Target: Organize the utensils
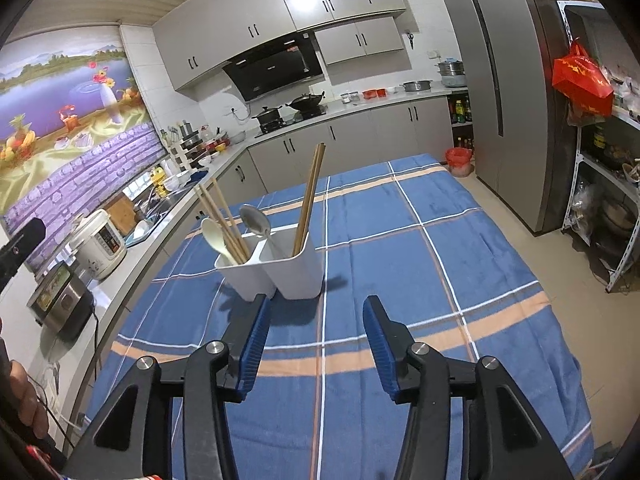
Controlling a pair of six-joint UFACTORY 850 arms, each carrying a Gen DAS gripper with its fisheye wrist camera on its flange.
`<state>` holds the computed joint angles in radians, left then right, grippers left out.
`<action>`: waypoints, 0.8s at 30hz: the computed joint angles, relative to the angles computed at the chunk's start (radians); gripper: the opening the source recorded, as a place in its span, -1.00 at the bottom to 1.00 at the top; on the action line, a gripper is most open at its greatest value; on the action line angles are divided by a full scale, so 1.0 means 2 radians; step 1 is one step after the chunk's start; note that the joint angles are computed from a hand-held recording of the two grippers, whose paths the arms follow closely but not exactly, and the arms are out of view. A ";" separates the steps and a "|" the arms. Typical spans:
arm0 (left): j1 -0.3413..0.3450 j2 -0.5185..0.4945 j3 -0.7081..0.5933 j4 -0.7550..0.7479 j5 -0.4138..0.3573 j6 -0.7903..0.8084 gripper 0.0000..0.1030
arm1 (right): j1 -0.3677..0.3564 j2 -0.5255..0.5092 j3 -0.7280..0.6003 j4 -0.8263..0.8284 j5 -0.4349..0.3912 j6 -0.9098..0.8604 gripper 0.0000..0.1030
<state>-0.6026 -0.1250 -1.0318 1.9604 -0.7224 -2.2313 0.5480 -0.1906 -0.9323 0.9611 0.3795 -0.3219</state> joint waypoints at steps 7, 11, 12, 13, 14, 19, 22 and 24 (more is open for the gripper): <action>-0.024 0.014 0.012 -0.054 0.021 0.053 1.00 | 0.013 0.020 0.027 -0.001 0.013 0.002 0.06; -0.034 0.006 0.006 -0.111 0.031 0.102 1.00 | 0.014 0.023 0.035 0.009 0.013 -0.006 0.07; -0.036 0.002 0.002 -0.126 0.032 0.117 1.00 | 0.014 0.023 0.036 0.010 0.011 -0.006 0.07; -0.037 -0.001 -0.001 -0.139 0.033 0.128 1.00 | 0.014 0.023 0.037 0.010 0.011 -0.005 0.08; -0.038 -0.005 -0.004 -0.153 0.035 0.141 1.00 | 0.014 0.024 0.038 0.011 0.010 -0.006 0.09; -0.031 -0.020 -0.015 -0.197 0.059 0.179 1.00 | 0.016 0.021 0.037 0.040 0.014 -0.034 0.12; -0.026 -0.026 -0.018 -0.222 0.076 0.204 1.00 | 0.020 0.017 0.034 0.055 0.015 -0.051 0.12; -0.023 -0.031 -0.021 -0.235 0.084 0.216 1.00 | 0.022 0.014 0.030 0.065 0.014 -0.063 0.13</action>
<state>-0.6490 -0.1876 -1.0731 1.4904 -0.5538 -1.7998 0.5913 -0.1635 -0.8720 1.0903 0.4083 -0.4483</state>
